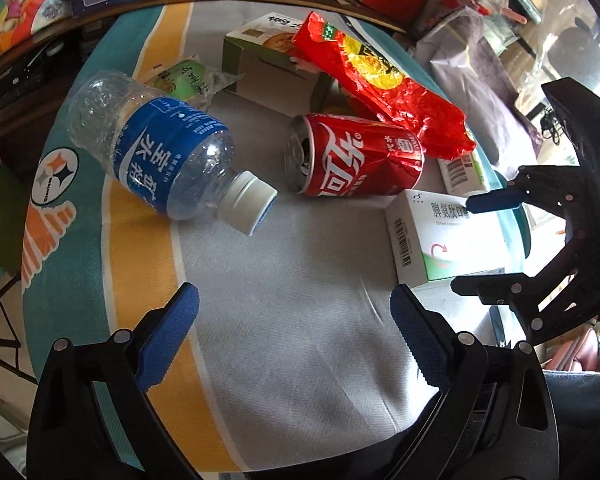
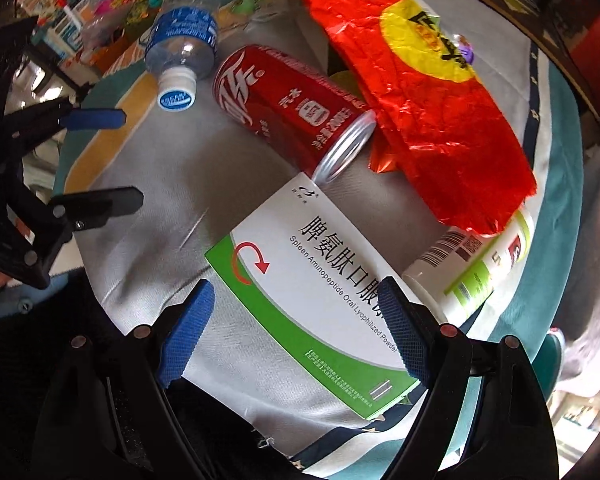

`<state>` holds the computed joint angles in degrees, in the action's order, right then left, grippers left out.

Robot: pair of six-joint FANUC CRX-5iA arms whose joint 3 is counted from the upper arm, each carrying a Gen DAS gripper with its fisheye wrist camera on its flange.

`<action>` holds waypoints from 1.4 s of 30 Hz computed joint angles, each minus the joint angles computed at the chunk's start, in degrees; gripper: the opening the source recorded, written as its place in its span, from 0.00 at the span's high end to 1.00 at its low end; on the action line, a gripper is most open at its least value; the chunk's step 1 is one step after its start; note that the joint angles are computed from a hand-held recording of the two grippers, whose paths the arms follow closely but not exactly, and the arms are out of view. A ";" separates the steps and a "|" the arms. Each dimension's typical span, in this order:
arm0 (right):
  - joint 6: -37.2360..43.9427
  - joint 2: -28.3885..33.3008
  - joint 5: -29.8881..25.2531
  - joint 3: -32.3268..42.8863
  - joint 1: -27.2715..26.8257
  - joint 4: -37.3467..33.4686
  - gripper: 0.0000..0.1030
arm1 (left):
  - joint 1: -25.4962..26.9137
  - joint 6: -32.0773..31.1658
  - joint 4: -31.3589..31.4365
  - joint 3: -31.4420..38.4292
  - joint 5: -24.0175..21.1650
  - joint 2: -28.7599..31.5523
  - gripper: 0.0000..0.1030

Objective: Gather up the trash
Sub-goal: 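Move both tools back over the table toward the medicine box and bottle, then grasp the white-green medicine box with the right gripper while the left grasps the water bottle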

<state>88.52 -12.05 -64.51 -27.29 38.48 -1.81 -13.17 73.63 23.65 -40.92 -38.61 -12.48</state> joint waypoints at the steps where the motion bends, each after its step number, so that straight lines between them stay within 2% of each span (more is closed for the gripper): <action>1: 1.35 0.62 -0.23 0.05 0.82 0.95 0.16 | 0.31 -0.36 0.28 -0.28 0.02 -0.20 0.06; 6: 4.74 3.62 -0.76 0.10 4.64 6.44 0.13 | 0.72 -0.44 0.85 -1.07 0.06 -0.58 0.06; 12: 5.95 7.54 -0.70 0.76 5.23 7.88 0.13 | 0.88 1.17 -0.53 -0.86 0.93 -0.39 0.06; 16: 3.45 5.54 1.93 -1.28 6.13 7.41 0.21 | 1.76 0.25 0.53 -0.96 1.09 0.12 0.06; 19: 1.17 4.51 2.44 -1.49 7.04 7.21 0.21 | 2.00 -0.12 0.60 -0.97 0.97 0.06 0.06; 25: -1.52 2.01 0.36 -0.59 8.73 7.95 0.23 | 1.86 0.46 0.22 -0.97 1.45 -0.60 0.06; 28: -2.81 -0.04 -0.57 0.39 8.89 8.35 0.24 | 2.95 2.95 -0.84 -0.99 1.89 -1.68 0.06; 33: -7.04 -1.93 -0.59 1.89 8.26 9.66 0.24 | 7.23 5.12 1.67 -2.00 2.06 -3.21 0.06; 36: -10.33 -1.15 0.97 3.02 7.06 10.63 0.25 | 8.26 7.06 1.04 0.09 2.10 -1.89 0.07; 42: -15.61 -0.85 3.71 4.88 2.61 9.07 0.24 | 8.83 15.65 -4.23 7.79 1.09 3.91 0.06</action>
